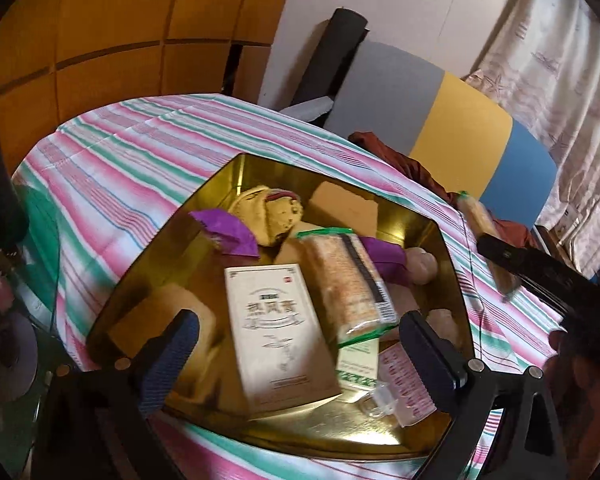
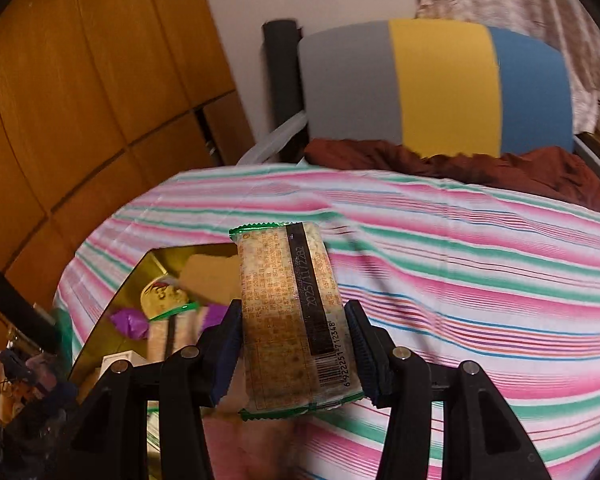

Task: Organize objects
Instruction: 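Carry both cracker packets over the gold tray and release them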

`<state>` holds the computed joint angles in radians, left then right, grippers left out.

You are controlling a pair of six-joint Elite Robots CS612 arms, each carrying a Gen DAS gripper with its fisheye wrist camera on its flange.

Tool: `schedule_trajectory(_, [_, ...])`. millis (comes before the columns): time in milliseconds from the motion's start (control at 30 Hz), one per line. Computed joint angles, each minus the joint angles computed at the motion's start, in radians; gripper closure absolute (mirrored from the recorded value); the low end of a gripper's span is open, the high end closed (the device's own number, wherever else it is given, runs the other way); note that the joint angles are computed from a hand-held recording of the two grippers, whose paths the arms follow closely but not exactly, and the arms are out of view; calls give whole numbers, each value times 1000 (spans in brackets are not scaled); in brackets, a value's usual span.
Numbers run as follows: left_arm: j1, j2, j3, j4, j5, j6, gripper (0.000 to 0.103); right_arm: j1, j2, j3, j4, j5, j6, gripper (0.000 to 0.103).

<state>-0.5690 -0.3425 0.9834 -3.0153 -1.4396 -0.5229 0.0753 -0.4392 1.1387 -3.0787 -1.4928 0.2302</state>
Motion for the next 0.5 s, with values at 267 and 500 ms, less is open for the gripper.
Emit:
schedule_trajectory(267, [9, -8, 20, 0, -4, -25, 2, 22, 61, -154, 197, -27, 22, 51])
schedule_trajectory(500, [11, -12, 27, 9, 11, -44, 2, 25, 55, -140, 205, -62, 44, 39])
